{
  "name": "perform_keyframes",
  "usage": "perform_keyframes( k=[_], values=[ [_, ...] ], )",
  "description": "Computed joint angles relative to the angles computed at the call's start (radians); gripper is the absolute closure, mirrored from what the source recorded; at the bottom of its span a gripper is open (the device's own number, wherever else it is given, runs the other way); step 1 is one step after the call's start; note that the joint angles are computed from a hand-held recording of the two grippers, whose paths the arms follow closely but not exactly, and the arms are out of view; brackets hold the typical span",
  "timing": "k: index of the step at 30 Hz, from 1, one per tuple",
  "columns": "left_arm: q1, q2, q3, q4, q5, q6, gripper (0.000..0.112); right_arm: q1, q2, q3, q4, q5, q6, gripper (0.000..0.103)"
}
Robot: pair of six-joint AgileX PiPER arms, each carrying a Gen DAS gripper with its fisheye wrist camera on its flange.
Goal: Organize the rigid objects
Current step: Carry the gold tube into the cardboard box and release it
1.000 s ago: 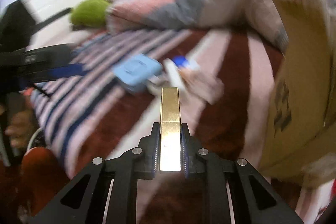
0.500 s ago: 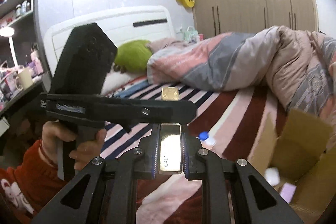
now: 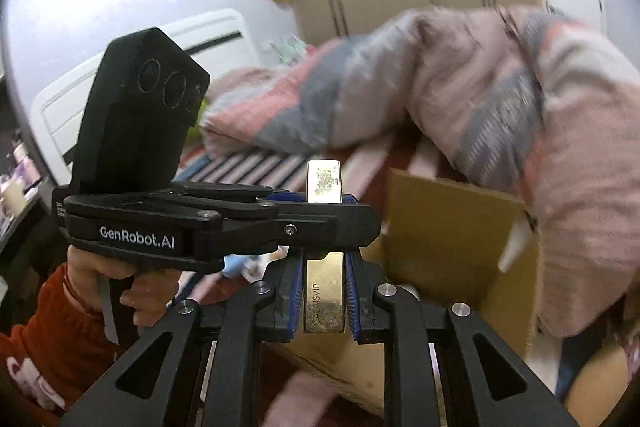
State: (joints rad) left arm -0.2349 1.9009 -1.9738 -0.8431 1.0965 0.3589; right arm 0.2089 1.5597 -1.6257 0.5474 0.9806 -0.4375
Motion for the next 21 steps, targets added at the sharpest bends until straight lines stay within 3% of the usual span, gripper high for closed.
perform_keyframes(
  k=[3, 6, 7, 8, 10, 11, 12, 18, 21],
  values=[
    [-0.045, 0.07, -0.076, 0.068, 0.009, -0.054, 0.081, -0.049, 0.041, -0.023, -0.011, 0.05, -0.003, 0.09],
    [-0.09, 0.109, -0.14, 0.179, 0.021, -0.107, 0.08, -0.045, 0.051, -0.009, -0.081, 0.049, 0.015, 0.089],
    [-0.106, 0.11, -0.149, 0.226, 0.018, -0.123, 0.068, -0.032, 0.052, -0.006, -0.12, 0.046, 0.036, 0.089],
    [-0.113, 0.101, -0.14, 0.252, 0.005, -0.126, 0.048, -0.011, 0.045, 0.004, -0.187, 0.029, 0.066, 0.088],
    [-0.106, 0.056, -0.074, 0.234, -0.034, -0.088, 0.031, 0.012, 0.017, 0.042, -0.251, -0.001, 0.09, 0.072],
    [-0.098, 0.038, -0.05, 0.215, -0.042, -0.068, 0.03, 0.016, 0.004, 0.058, -0.265, -0.017, 0.096, 0.06],
    [-0.084, 0.016, -0.026, 0.191, -0.046, -0.044, 0.03, 0.02, -0.011, 0.071, -0.273, -0.028, 0.1, 0.058],
    [0.055, -0.179, 0.173, 0.136, -0.098, 0.044, 0.026, 0.069, -0.048, 0.069, -0.256, -0.051, 0.1, 0.058],
    [0.162, -0.299, 0.287, 0.179, -0.125, 0.073, 0.026, 0.134, -0.056, 0.058, -0.236, -0.065, 0.099, 0.058]
  ],
)
